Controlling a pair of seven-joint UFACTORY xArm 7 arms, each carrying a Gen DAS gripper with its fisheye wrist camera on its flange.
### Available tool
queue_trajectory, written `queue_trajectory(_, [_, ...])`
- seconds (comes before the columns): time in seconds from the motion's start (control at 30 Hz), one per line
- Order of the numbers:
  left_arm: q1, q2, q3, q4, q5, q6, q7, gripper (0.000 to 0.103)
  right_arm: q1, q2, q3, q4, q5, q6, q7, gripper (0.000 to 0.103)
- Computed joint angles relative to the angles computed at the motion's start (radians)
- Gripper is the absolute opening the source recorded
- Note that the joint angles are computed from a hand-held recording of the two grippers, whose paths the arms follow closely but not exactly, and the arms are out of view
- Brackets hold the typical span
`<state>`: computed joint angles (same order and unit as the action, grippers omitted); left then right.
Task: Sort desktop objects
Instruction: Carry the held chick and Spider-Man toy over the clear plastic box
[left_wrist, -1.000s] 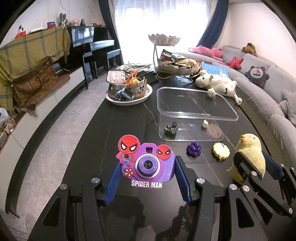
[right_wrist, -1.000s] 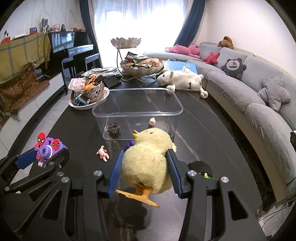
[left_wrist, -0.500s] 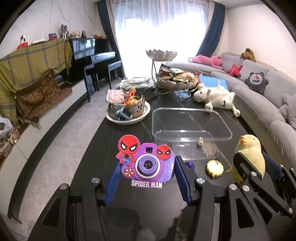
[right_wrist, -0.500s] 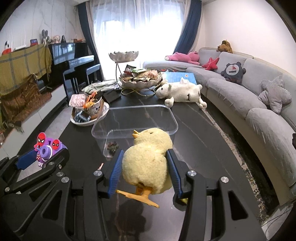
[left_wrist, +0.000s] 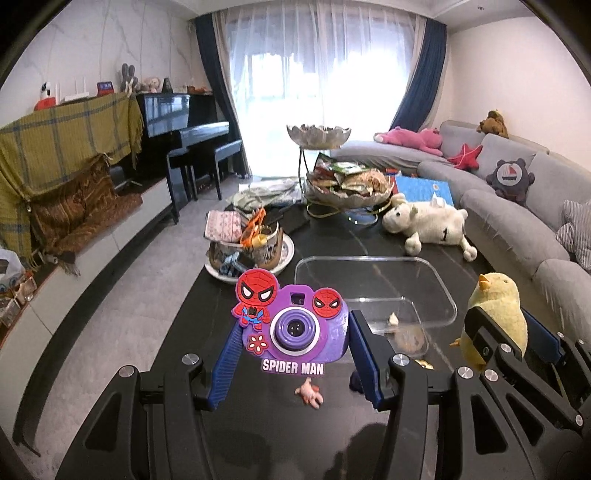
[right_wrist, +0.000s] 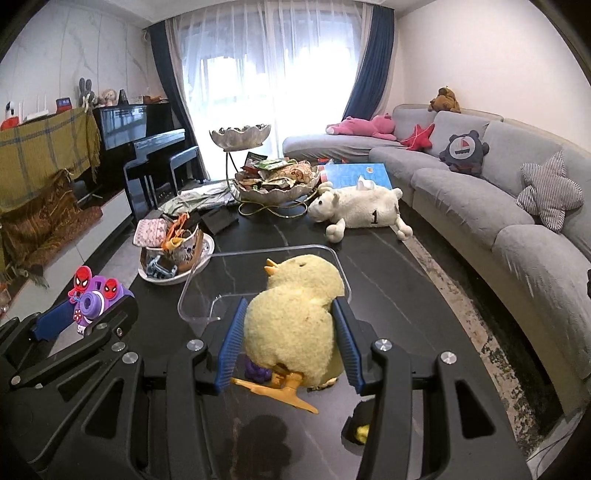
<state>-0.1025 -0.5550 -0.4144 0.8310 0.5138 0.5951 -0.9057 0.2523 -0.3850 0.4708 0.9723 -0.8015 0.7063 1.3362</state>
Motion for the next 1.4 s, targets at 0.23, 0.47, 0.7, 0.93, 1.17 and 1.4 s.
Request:
queue_trajectory(0.23, [0.016, 0.085, 0.01, 0.074, 0.025, -0.014, -0.001, 0.051, -0.016, 0.053, -0.015, 0.054, -0.046, -0.005, 0.002, 0.044])
queue_trajectory(0.47, [0.033, 0.18, 0.005, 0.152, 0.136, -0.025, -0.051, 0.051, -0.002, 0.127, -0.068, 0.111, -0.075, -0.032, -0.012, 0.044])
queue_trajectory(0.7, [-0.015, 0.286, 0.058, 0.231, 0.195, -0.028, -0.074, 0.051, 0.029, 0.209, -0.12, 0.185, -0.11, -0.016, -0.033, 0.044])
queue_trajectory(0.93, [-0.073, 0.371, 0.12, 0.303, 0.224, -0.025, -0.072, 0.051, 0.065, 0.273, -0.174, 0.247, -0.131, -0.009, -0.042, 0.044])
queue_trajectory(1.17, [-0.125, 0.449, 0.168, 0.366, 0.25, -0.005, -0.066, 0.051, 0.093, 0.335, -0.226, 0.301, -0.099, -0.01, -0.099, 0.044])
queue_trajectory(1.4, [-0.168, 0.528, 0.222, 0.42, 0.183, 0.001, -0.008, 0.051, 0.12, 0.404, -0.266, 0.353, -0.061, 0.003, -0.145, 0.044])
